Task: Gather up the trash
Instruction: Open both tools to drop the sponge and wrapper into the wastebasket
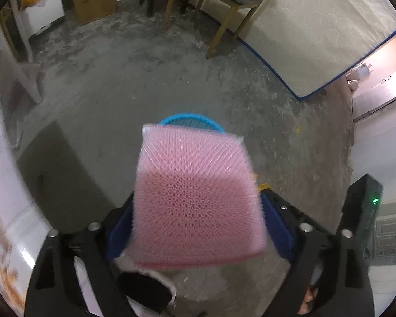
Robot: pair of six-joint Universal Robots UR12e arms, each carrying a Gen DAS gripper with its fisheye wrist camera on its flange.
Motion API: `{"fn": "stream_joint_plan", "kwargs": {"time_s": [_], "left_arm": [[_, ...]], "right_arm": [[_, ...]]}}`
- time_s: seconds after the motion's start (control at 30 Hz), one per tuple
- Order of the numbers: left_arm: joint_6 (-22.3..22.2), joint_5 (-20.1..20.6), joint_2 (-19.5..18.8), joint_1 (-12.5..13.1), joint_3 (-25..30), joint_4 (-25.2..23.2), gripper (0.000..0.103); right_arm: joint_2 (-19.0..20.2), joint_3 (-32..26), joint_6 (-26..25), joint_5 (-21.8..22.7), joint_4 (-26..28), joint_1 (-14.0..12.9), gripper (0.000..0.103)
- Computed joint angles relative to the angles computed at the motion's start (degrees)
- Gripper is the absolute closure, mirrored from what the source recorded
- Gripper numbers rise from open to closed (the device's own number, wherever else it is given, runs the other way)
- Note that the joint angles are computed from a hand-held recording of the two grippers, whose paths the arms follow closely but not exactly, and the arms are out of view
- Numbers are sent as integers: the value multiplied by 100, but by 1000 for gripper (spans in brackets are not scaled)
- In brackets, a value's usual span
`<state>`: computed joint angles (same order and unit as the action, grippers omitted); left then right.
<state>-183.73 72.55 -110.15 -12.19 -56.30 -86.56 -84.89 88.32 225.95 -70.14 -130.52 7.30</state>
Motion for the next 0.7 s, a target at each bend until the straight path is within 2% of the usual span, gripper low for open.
{"fn": "stream_joint_plan", "kwargs": {"time_s": [0.03, 0.07, 0.13, 0.3, 0.5, 0.7], "left_arm": [[-81, 65, -90, -35, 64, 94, 8], [-139, 98, -128, -55, 75, 166, 8], [-200, 52, -260, -61, 196, 170, 8], [-281, -298, -158, 62, 34, 251, 8], [-117, -381, 180, 166, -279, 524, 8], [22, -517, 706, 332, -724, 930, 8]], "right_arm": [[60, 26, 87, 40, -75, -40, 68], [108, 45, 142, 85, -97, -77, 63], [216, 61, 250, 84, 29, -122, 63], [104, 239, 271, 96, -28, -136, 63], [-46, 331, 66, -4, 41, -88, 63], [-193, 394, -96, -40, 15, -32, 62]]}}
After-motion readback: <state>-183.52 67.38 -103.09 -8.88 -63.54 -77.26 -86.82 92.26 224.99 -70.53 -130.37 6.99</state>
